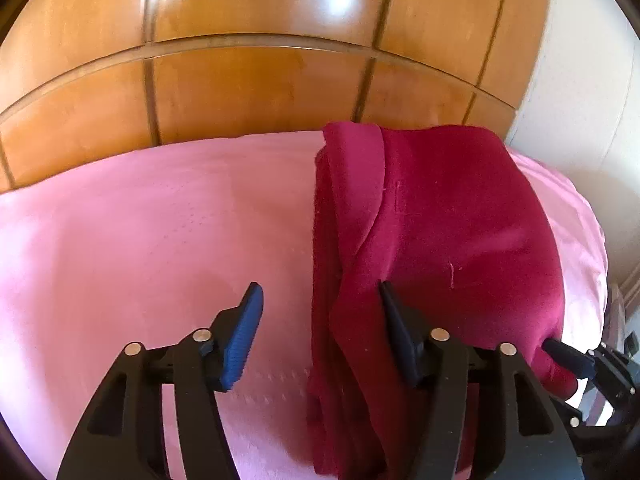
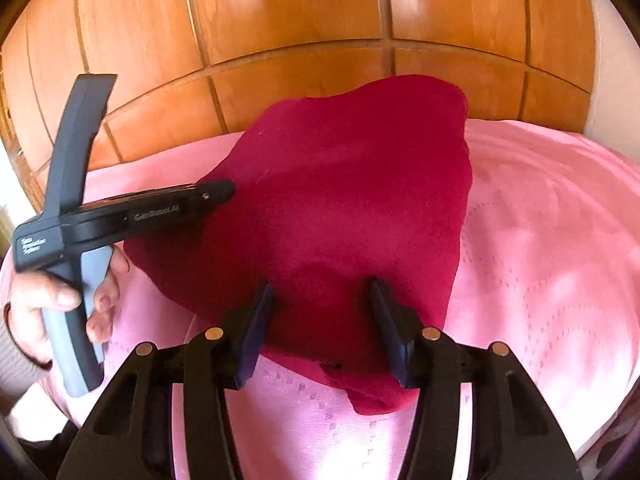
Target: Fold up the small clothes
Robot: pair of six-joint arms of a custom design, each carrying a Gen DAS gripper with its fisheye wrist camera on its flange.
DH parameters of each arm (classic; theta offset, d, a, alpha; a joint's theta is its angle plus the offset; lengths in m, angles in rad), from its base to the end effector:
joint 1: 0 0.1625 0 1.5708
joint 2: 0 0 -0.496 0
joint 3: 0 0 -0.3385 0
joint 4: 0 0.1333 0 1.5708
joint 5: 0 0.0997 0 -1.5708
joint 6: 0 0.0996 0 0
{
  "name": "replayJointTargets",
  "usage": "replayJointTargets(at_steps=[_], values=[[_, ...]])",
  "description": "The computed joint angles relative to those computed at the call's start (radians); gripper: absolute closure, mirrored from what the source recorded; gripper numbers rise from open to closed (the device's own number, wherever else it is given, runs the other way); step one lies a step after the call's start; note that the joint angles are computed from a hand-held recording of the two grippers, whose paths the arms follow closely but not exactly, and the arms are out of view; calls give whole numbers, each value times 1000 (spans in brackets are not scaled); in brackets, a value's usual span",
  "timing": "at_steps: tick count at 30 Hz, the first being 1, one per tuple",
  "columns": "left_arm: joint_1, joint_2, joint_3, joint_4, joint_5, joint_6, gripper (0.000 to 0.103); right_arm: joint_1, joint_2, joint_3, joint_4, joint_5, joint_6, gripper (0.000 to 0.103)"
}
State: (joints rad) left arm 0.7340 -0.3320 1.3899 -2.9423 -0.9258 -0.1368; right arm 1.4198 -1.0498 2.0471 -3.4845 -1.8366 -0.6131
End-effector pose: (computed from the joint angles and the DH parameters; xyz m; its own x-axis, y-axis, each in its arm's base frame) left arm -0.4307 -0.6488 -0.0157 -0.7630 0.3778 -0.5245 0.6079 0.6952 -0.3836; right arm 0.0206 -0.5771 0.3290 -0.8072 -0.0590 0.5873 -0.4560 0.6942 -0.5569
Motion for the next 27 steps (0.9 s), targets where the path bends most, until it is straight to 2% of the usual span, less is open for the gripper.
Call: replayJointTargets(at_steps=[1,3,5,11,16,20,22,27], values=[[-4,-7,12,-6,6,-10,37,5,-6,6,0,-4,11,45],[-26,-20,47,-29,67,-27,28,5,-18,5,15,0,30,38],[-37,-32,77,-45,85,-32,28,14,-21,8,0,-14,46,28],[-71,-74,177,-103,151,-68,17,44,-27,46,-83,-93,103,18],[-100,-101,262,-174,197,-96,10,76,-3,74,-218,-188,138,2],[-126,-116,320,-207,248,-124,4,106,19,89,-285,-246,129,2],[-132,-123,342,-218,255,-144,4,123,39,86,-320,-291,113,2],[-147,-145,390,-209,288,-212,4,150,73,112,-425,-332,82,2]])
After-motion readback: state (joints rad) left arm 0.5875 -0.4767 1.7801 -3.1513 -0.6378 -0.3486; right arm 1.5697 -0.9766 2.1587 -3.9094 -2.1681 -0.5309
